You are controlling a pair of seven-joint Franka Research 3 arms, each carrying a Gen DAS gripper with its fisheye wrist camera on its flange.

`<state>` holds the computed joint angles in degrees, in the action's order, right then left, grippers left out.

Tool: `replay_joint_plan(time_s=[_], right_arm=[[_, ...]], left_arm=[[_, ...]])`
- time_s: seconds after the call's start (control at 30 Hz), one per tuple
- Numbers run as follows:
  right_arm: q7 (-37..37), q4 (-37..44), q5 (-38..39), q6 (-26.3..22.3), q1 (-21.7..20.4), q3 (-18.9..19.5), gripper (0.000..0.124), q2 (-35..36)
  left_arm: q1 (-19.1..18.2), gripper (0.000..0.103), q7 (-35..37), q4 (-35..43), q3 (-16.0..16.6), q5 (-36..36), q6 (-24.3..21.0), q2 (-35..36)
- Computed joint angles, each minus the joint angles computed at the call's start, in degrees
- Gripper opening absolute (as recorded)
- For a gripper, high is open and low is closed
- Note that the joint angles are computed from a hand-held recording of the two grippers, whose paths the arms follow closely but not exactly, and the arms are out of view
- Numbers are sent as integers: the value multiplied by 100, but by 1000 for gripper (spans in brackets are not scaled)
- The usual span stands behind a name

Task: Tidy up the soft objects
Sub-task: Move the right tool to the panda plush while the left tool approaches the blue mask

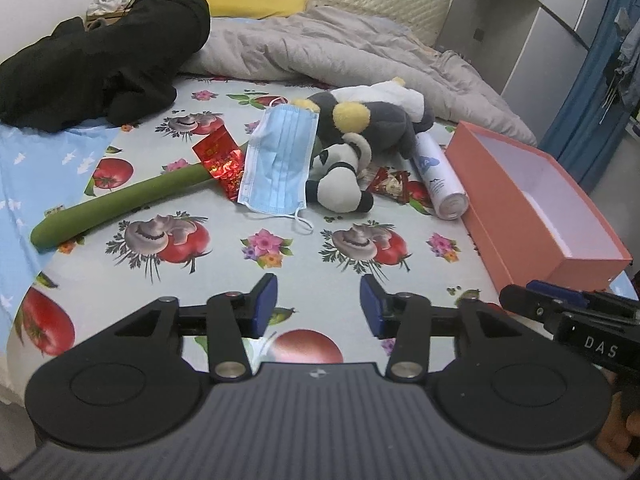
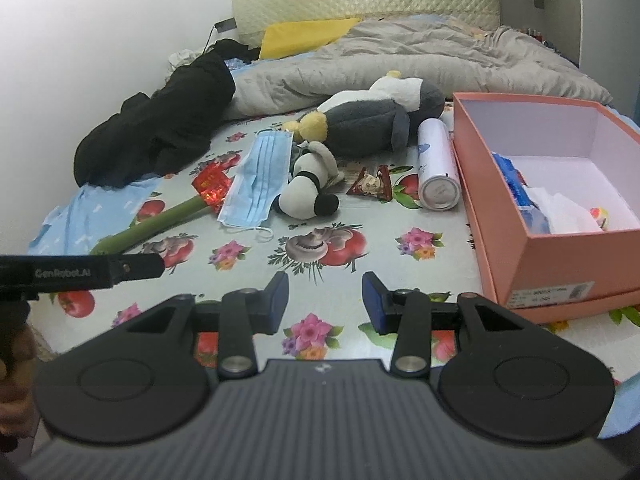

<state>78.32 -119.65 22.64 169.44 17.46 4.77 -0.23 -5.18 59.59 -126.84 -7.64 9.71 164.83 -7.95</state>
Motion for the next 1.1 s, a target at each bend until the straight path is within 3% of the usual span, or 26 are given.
replay_joint_plan(time_s=[0.37, 0.87, 1.0, 1.1], right_arm=[[-125, 781, 77, -216, -115, 3, 43, 781], [-187, 2523, -68, -472, -153, 74, 43, 2216], [-56, 2938, -189, -617, -122, 22, 43, 2550], [128, 3186, -359, -695, -57, -79, 43, 2766]], left_arm=[[108, 53, 60, 936, -13, 136, -171, 1054], [277, 54, 91, 2233, 63, 379, -649, 2213], [303, 65, -19, 2555, 108, 418, -617, 2518], [375, 66, 13, 2758, 75, 312, -508, 2740]])
